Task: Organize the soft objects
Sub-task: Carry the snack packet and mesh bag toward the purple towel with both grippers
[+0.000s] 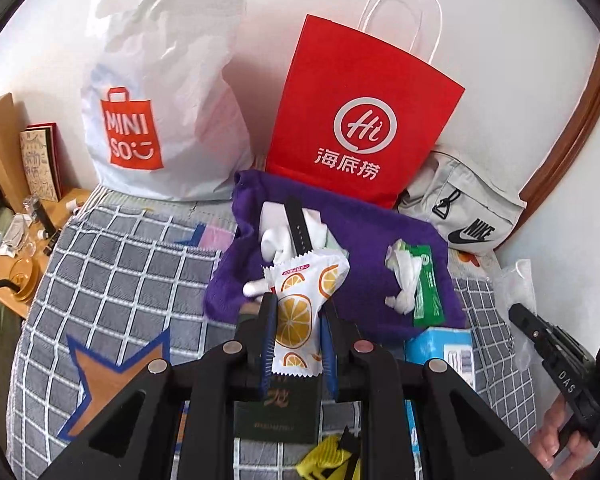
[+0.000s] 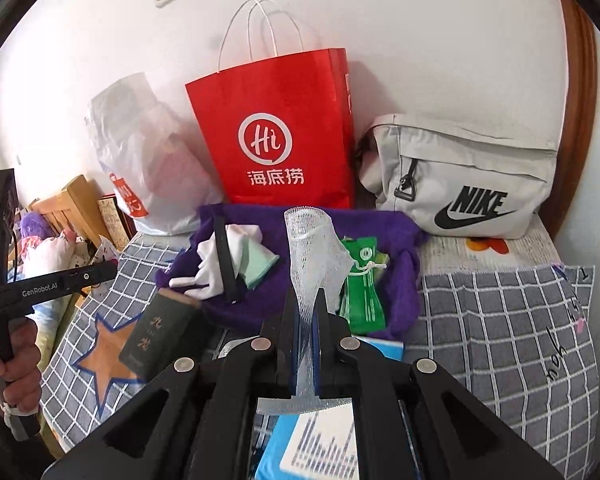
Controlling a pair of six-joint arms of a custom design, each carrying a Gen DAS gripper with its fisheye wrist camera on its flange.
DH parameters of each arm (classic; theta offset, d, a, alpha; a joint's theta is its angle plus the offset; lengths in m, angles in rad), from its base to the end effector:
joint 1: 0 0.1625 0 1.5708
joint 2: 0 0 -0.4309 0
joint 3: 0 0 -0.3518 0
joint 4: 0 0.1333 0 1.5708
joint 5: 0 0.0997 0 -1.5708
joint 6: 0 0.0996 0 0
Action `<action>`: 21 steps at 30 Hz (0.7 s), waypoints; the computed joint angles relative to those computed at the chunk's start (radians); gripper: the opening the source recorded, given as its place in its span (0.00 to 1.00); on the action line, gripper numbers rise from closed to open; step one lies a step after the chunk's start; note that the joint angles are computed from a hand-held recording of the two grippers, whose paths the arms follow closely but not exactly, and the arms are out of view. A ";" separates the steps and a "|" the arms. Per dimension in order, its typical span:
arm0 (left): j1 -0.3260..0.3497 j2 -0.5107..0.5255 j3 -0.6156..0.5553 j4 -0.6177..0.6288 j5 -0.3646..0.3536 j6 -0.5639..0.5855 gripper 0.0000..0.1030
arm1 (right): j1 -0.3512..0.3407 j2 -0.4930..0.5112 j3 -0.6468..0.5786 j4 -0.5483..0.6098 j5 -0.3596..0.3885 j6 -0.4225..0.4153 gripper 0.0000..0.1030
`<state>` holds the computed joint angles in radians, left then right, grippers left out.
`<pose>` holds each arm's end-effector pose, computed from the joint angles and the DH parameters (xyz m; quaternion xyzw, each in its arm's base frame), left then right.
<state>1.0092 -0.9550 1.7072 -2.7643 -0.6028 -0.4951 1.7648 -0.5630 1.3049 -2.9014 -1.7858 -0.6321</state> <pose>-0.1479 -0.6395 0.2654 -0.0731 0.8666 -0.3962 0.2945 0.2566 -0.7248 0.1292 0.3534 -0.8839 0.2592 0.1629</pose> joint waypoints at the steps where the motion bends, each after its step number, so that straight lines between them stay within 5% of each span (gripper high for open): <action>1: 0.006 0.008 -0.016 0.002 -0.007 0.009 0.19 | 0.001 0.011 -0.017 0.009 -0.002 -0.001 0.05; 21: 0.091 0.148 -0.286 0.037 -0.084 0.153 0.19 | 0.041 0.238 -0.423 0.220 0.017 0.002 0.06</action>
<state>1.1000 -0.8072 1.4214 -2.7276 -0.6870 -0.3419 1.8055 -0.3249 0.8818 -2.6810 -1.7685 -0.6298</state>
